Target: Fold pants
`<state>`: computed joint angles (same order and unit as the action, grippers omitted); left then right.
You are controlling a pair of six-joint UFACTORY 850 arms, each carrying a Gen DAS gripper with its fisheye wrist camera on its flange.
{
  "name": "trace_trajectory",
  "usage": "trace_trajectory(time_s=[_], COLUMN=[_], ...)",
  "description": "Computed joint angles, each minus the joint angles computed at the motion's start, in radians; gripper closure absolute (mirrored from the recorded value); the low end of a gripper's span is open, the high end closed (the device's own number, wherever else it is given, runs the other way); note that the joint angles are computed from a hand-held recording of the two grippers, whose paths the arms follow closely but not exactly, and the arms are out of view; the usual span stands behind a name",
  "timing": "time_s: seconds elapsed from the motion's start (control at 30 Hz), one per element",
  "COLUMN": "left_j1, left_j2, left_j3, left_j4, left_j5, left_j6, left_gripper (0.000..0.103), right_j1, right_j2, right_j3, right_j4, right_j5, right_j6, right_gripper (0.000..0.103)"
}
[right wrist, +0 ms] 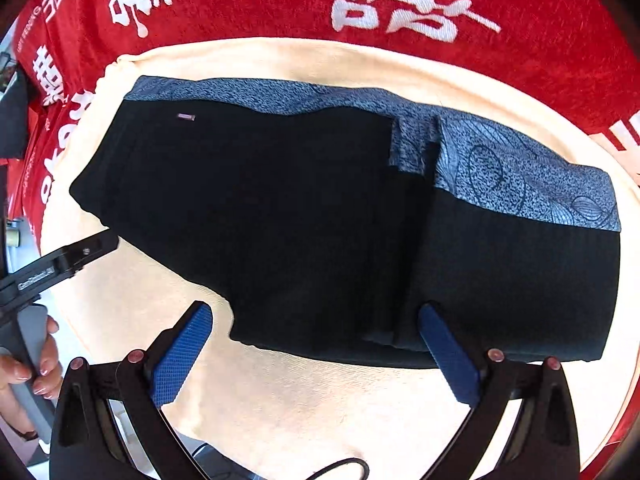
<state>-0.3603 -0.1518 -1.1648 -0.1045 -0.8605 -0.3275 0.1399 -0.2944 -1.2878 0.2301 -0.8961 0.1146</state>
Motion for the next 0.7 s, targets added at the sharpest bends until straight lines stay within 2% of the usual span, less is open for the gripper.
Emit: trace_trajectory(time_s=[0.3,0.7], left_j1=[0.008,0.024], left_j2=[-0.009,-0.021], left_j3=[-0.002,-0.019], left_j4=[-0.003,-0.005], left_j5=[0.007,0.000], left_j6=[-0.007,0.003], left_gripper=[0.000,0.000], right_j1=[0.024,0.061], right_j2=[-0.055,-0.070], right_j3=[-0.046,-0.067], right_j4=[-0.046,-0.027], right_j5=[-0.014,-0.013], right_j6=[0.035,0.004], right_gripper=[0.000,0.000])
